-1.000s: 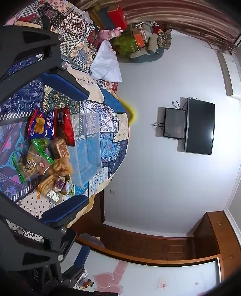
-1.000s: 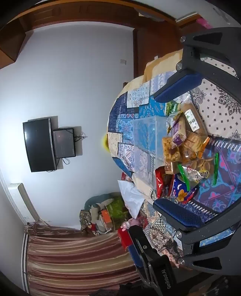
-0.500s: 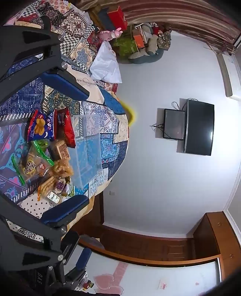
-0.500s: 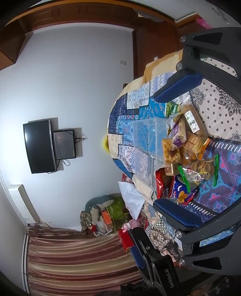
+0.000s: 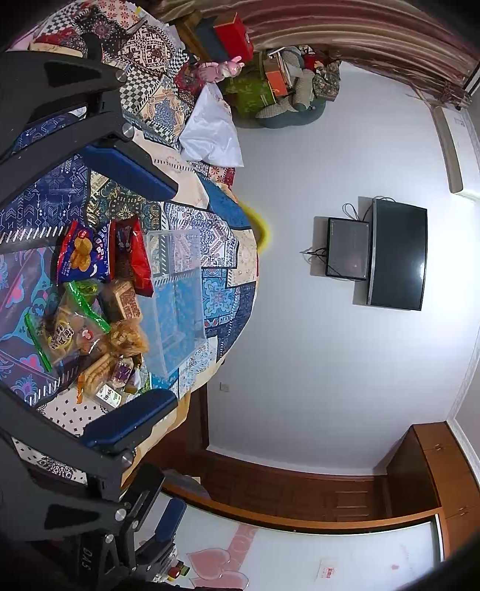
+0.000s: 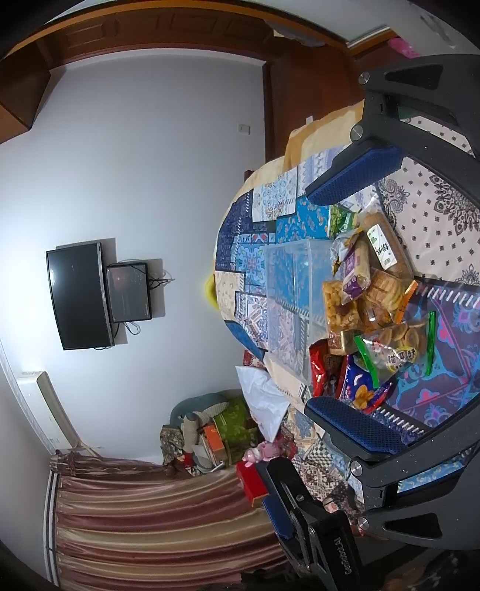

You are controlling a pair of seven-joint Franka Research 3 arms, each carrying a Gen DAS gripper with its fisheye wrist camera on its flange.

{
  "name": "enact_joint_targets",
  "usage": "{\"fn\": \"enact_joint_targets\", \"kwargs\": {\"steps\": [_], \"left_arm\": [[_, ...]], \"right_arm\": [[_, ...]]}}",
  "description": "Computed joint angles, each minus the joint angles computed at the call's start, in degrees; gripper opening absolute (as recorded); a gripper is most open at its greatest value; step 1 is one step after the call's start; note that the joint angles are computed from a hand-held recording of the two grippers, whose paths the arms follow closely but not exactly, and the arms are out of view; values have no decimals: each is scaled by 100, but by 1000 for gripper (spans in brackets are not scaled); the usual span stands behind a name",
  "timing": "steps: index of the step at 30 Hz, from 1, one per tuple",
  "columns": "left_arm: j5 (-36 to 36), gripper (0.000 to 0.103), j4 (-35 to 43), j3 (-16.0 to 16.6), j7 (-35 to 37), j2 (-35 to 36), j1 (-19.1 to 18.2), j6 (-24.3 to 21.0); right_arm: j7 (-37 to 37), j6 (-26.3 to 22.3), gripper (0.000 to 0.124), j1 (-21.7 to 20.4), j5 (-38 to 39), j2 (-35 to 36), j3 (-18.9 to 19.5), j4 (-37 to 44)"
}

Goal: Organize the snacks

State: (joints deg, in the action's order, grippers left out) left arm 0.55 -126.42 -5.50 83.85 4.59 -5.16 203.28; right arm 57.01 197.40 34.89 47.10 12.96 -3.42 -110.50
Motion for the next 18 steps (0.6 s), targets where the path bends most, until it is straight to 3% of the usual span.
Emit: {"fn": "enact_joint_targets", "kwargs": {"steps": [18], "left_arm": [[176,103,-67,-26,-109,-23,50,65]], "right_arm": [[-159,37,103,23,257,-37,-5,-19]]}}
